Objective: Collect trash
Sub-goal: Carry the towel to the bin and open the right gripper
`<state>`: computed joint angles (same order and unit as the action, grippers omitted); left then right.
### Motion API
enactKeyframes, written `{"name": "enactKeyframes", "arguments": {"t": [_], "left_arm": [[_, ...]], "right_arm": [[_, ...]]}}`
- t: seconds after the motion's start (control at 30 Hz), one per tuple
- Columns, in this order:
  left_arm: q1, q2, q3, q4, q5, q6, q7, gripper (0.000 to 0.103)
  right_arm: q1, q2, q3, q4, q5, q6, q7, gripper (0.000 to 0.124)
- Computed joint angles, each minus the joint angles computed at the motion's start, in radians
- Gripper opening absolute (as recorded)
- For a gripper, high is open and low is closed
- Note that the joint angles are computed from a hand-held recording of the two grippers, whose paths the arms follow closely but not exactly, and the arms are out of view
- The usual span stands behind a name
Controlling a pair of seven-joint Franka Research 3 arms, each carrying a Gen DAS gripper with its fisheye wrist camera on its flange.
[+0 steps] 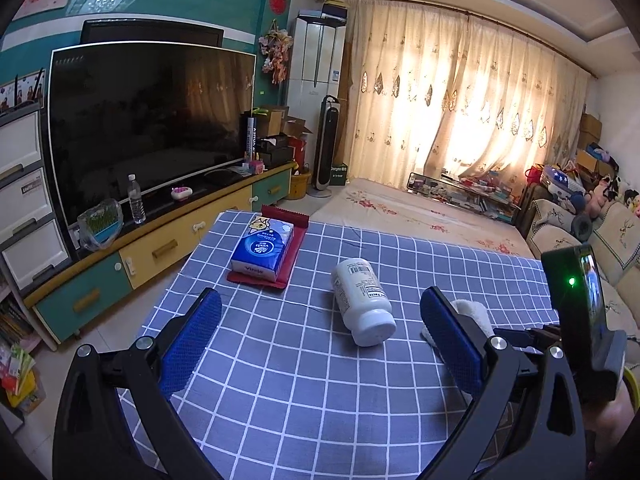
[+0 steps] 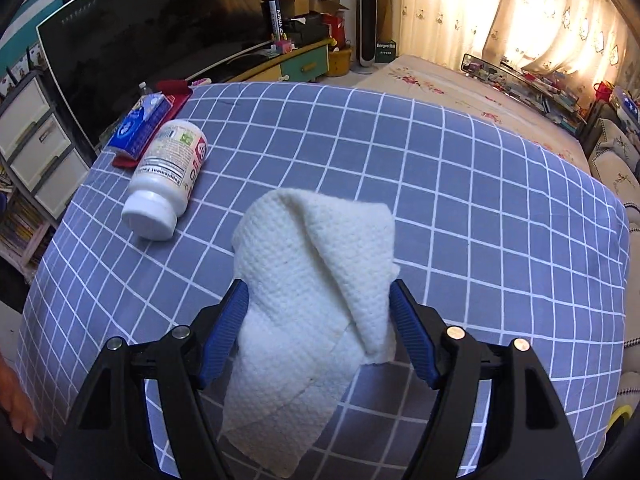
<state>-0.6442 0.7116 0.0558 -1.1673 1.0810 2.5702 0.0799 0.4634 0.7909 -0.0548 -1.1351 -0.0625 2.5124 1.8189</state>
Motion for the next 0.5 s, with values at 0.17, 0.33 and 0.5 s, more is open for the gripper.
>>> {"name": "enactKeyframes", "arguments": {"t": [0.17,0.33,0.5], "left_arm": [[0.007,-0.001,-0.003,-0.008,-0.008,0.01,-0.005,0.098],[0.007,-0.004,-0.001,-0.013,-0.007,0.013,-0.008,0.098],[0.014,0.003,-0.007,-0.008,-0.021,0.017,0.007,0.098]], "right_arm": [[-0.012,-0.023,0.017,-0.036,0.015,0.024,-0.015,0.019],[-0.022,-0.064,0.028,-0.098,0.047,0.059,-0.03,0.013],[-0.028,-0.14,0.011,-0.197,0.058,0.117,0.005,0.013]]}}
